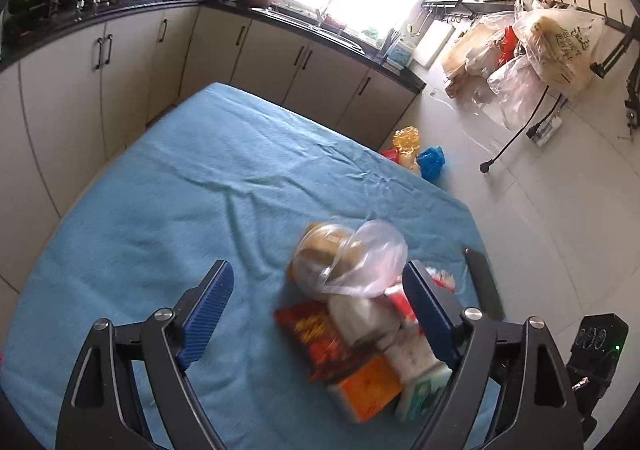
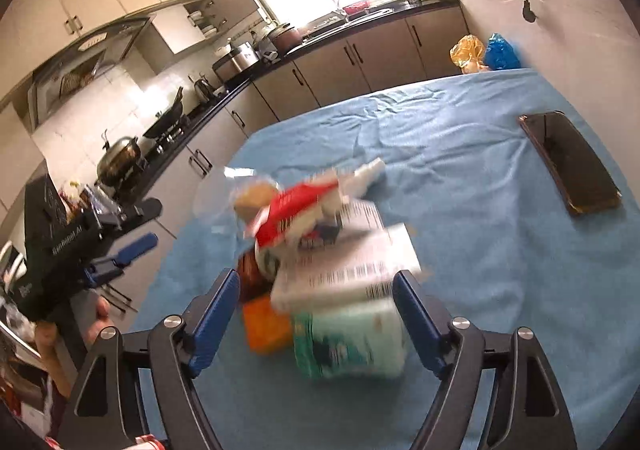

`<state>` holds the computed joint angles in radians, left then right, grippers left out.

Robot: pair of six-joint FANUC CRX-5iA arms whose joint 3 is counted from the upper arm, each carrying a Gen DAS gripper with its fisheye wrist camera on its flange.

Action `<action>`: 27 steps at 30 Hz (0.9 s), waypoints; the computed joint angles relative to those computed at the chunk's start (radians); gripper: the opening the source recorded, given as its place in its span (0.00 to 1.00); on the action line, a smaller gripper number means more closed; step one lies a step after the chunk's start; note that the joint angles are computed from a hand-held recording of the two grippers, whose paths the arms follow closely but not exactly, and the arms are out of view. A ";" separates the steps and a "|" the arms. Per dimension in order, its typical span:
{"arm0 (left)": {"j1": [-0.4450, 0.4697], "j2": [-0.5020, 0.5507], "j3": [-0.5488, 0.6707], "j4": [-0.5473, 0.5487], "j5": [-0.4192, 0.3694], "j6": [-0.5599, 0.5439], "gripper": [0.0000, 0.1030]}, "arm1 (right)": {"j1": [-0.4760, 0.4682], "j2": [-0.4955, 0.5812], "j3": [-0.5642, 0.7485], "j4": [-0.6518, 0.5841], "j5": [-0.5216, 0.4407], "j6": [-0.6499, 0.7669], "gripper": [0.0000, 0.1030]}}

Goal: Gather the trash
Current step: 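Grasp the clear plastic container with the left tool while the right grasps a pink wrapper, then carry container and pink wrapper to the red basket and release both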

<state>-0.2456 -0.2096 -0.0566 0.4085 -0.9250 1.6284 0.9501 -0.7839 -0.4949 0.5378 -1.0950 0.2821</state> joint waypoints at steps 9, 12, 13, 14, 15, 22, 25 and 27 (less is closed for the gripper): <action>-0.080 0.142 0.158 -0.084 -0.022 -0.006 0.89 | -0.333 0.175 0.127 -0.331 0.203 0.224 0.81; -0.098 0.179 0.200 -0.108 -0.096 -0.021 0.81 | -0.369 0.207 0.143 -0.389 0.216 0.241 0.73; -0.101 0.182 0.201 -0.109 -0.107 -0.030 0.71 | -0.381 0.213 0.144 -0.408 0.217 0.248 0.55; -0.100 0.187 0.204 -0.108 -0.129 -0.038 0.51 | -0.402 0.218 0.156 -0.465 0.219 0.295 0.50; -0.096 0.193 0.205 -0.097 -0.160 -0.049 0.50 | -0.429 0.223 0.169 -0.524 0.229 0.349 0.41; -0.079 0.077 0.086 -0.118 -0.166 -0.109 0.49 | -0.327 0.155 0.146 -0.455 0.197 0.342 0.14; -0.051 -0.006 0.020 -0.118 -0.170 -0.132 0.49 | -0.250 0.097 0.102 -0.398 0.190 0.282 0.09; -0.028 -0.072 -0.029 -0.115 -0.163 -0.152 0.49 | -0.206 0.064 0.077 -0.364 0.192 0.246 0.08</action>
<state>-0.2739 -0.2814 -0.0854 0.2936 -1.0877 1.4760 0.7438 -0.7197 -0.4181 0.1736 -0.9030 0.5286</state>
